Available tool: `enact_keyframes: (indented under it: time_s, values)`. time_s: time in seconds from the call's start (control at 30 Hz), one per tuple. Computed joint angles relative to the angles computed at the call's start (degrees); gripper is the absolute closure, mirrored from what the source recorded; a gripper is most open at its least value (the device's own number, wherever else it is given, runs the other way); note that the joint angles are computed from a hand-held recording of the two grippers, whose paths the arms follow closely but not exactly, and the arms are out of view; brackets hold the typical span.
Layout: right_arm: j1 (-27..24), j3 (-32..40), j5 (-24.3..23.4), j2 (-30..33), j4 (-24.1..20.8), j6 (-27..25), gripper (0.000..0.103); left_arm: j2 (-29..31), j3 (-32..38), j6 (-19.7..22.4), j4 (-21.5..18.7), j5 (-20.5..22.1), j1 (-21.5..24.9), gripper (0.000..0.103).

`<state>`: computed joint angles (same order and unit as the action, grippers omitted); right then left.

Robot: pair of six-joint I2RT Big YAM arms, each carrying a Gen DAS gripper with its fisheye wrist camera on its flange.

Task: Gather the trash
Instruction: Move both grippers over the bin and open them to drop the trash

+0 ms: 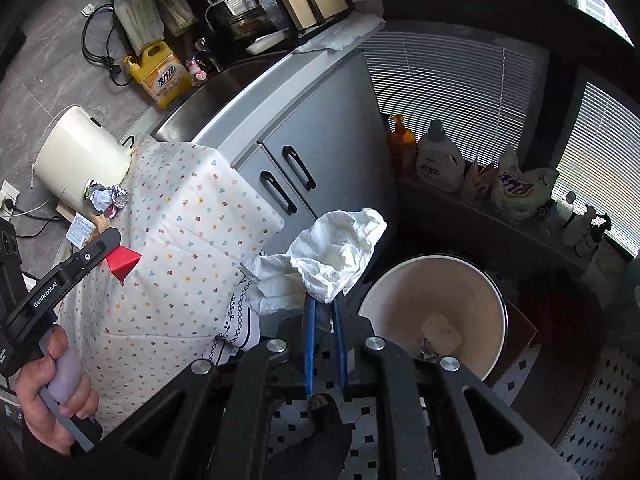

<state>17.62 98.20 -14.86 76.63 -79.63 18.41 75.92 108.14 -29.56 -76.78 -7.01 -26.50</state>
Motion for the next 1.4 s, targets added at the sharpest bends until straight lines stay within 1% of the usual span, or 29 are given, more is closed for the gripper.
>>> enact_keyframes:
  time_s: [0.17,0.23,0.27,0.3,0.37,0.5,0.7,1.03,1.1,1.17,1.2,1.27,1.4]
  values:
    - [-4.5,-4.7,-0.7,-2.2,-0.9,-2.0,0.092,3.1,1.4,-1.4,0.7,-0.3,-3.9,0.087]
    - [-6.1,-5.8,-1.0,-2.4,-1.2,-2.9,0.087,4.2,2.2,-2.0,1.0,-0.7,-5.3,0.087]
    - [-6.8,-6.3,-1.2,-2.5,-1.2,-3.2,0.074,4.7,2.5,-2.3,1.0,-0.8,-5.9,0.087]
    - [-7.5,-7.0,-1.3,-2.9,-0.8,-3.4,0.06,5.2,2.9,-2.5,1.1,-1.0,-6.5,0.087]
    - [-8.6,-7.9,-1.4,-3.5,-0.2,-4.1,0.05,6.0,3.3,-3.0,1.1,-1.2,-7.6,0.087]
    - [-11.1,-8.7,-2.2,-4.2,-0.6,-6.1,0.049,7.5,3.7,-4.1,1.1,-1.4,-9.6,0.087]
    - [-16.0,-10.8,-2.8,-6.3,-1.5,-8.4,0.047,10.4,5.0,-4.3,1.8,0.0,-11.8,0.087]
    - [-23.7,-12.7,-2.5,-8.8,-2.8,-10.9,0.047,16.1,7.9,-4.4,2.5,5.6,-14.4,0.086]
    - [-24.8,-12.8,-2.7,-9.1,-3.0,-11.1,0.047,17.3,9.1,-4.4,2.4,6.7,-14.7,0.079]
    - [-25.4,-12.9,-2.8,-9.2,-3.0,-11.2,0.046,17.7,9.7,-4.5,2.5,6.7,-14.8,0.057]
    - [-25.5,-12.9,-2.9,-9.3,-3.0,-11.1,0.046,17.6,9.8,-4.5,2.8,6.3,-14.8,0.053]
    - [-25.3,-12.9,-3.1,-9.4,-2.8,-10.5,0.045,17.3,10.1,-4.4,3.0,5.7,-14.7,0.042]
    - [-23.5,-12.2,-3.3,-9.1,-1.8,-8.9,0.042,15.9,10.2,-3.7,2.3,4.9,-13.6,0.035]
